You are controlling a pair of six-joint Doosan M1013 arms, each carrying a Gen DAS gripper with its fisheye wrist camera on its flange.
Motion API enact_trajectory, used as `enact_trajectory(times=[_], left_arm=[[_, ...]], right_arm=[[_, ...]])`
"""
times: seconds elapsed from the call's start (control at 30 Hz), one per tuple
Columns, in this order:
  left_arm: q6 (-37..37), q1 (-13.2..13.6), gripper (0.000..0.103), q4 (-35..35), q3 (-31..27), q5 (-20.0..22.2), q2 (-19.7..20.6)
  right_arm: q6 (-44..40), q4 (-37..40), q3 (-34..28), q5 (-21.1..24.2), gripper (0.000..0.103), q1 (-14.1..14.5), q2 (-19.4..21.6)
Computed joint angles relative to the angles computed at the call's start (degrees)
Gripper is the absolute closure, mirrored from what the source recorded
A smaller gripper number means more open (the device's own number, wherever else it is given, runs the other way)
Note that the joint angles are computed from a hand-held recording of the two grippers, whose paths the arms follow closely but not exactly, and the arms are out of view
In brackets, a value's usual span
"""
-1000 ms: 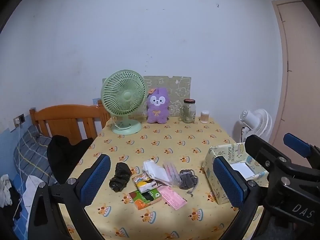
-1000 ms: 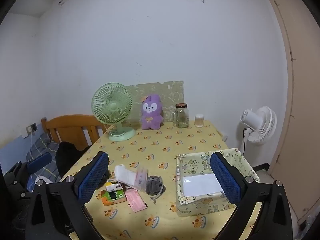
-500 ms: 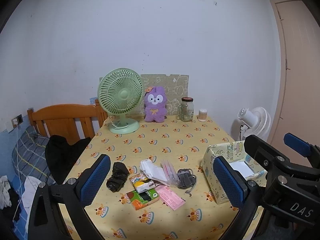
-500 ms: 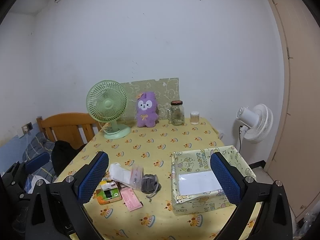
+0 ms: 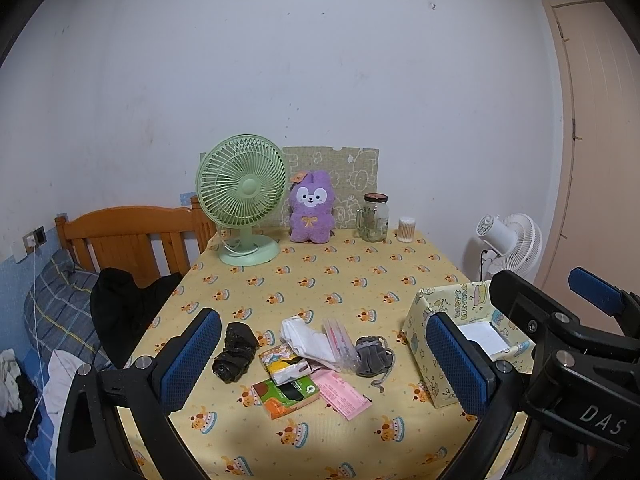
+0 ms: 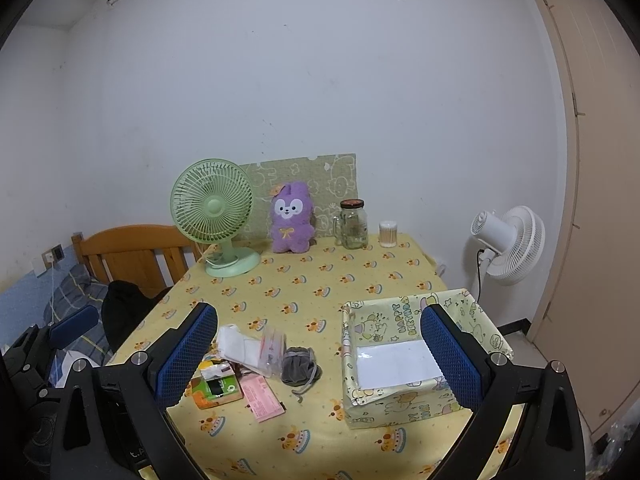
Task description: Organize soft objects
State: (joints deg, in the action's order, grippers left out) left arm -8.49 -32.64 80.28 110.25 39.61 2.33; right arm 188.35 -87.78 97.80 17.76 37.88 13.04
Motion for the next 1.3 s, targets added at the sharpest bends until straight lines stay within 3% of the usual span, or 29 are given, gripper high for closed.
enact_trajectory(times=[0.57,0.7,1.3], left_arm=[[-0.2,-0.1,0.000,0.2,-0.3,1.1,0.3],[0.3,-0.4,0.000,0.1,-0.3,1.9,0.5],[0.6,0.7,0.004,-0.9,-0.5,0.4,0.9]], right_arm=[[3.9,-4.0,0.1,0.4,0.000,0.2,0.1],[-2.7,2.6,-0.6,-0.6,0.000,-0.2,0.4],[-5.7,5.6,-1.8,-1.1,0.001,-0.1,1.8]])
